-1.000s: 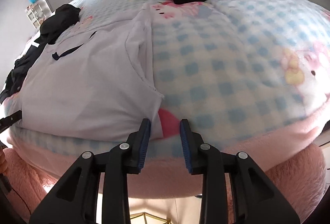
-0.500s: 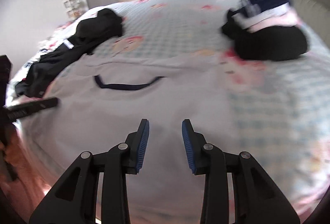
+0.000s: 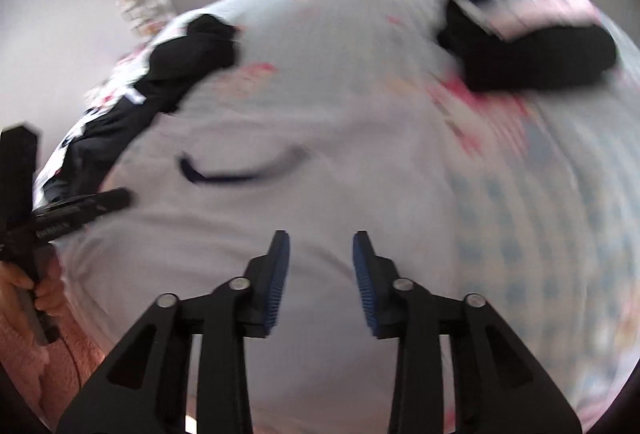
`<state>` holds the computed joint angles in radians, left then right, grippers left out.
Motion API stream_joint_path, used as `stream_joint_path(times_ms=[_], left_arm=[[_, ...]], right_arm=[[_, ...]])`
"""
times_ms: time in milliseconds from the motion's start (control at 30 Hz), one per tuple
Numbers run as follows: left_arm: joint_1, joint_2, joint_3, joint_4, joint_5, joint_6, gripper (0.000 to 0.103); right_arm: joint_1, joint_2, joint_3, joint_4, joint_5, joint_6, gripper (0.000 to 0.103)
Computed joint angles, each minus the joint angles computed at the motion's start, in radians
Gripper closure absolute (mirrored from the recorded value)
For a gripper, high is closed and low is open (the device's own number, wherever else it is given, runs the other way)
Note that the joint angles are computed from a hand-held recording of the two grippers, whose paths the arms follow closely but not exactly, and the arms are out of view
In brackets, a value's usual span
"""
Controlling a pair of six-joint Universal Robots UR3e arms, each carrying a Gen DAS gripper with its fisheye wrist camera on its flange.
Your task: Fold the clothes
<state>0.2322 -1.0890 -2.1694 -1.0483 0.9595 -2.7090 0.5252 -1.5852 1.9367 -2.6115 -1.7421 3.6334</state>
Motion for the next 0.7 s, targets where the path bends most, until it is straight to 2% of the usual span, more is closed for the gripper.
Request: stream_joint_path(times_ms=[67,100,167,200,267,333,433,500,533,600,667,700], left_arm=[[-0.156,-0.177,0.059,0.173,0.096,-0.092,0.059],[-0.247,-0.276,0.102,0.245,0.201,-0.138,0.059],[-0.338,-0.378,0.134,0.324,0.353,-0.185,0.059],[-0.335,-0.397,0.124,0.348,0.373,-0.186,0.06],[-0.252,-0.376,0.076,0.371,0.303,-0.185,0.073],[-0.184,-0.354,0.044,0.388,0.292,-0.211,0.095],[-0.123,-0.351,-0.013,0.505,0.326,-0.278,0.095],[-0.085,-0.32,-0.049,0.526,0.324,-0.288,0.095],[-0.071,-0.286,-0.057,0.499,0.309,-0.273,0.095],[-0.041,-0.211,-0.066,0.429,0.27,-0.234,0.087],[-0.013,-0.161,-0.061,0.362,0.188,-0.164,0.06],[-0.018,-0.157,-0.057,0.358,0.158,-0.152,0.057]], right_arm=[[-0.01,0.119,-0.109,-0.036,0.03,-0.058,0.062],[-0.028,0.178,-0.149,-0.045,0.064,-0.078,0.062],[-0.036,0.253,-0.181,-0.034,0.078,-0.079,0.062],[-0.04,0.293,-0.203,-0.024,0.085,-0.078,0.062],[-0.064,0.305,-0.121,-0.127,0.11,-0.076,0.067],[-0.096,0.289,0.018,-0.294,0.14,-0.065,0.068],[-0.123,0.252,0.155,-0.469,0.143,-0.002,0.079],[-0.12,0.239,0.162,-0.465,0.097,0.036,0.091],[-0.114,0.237,0.159,-0.457,0.067,0.058,0.093],[-0.092,0.214,0.153,-0.417,-0.023,0.114,0.093],[-0.032,0.198,0.085,-0.307,-0.135,0.132,0.085],[0.008,0.208,0.037,-0.279,-0.178,0.101,0.074]])
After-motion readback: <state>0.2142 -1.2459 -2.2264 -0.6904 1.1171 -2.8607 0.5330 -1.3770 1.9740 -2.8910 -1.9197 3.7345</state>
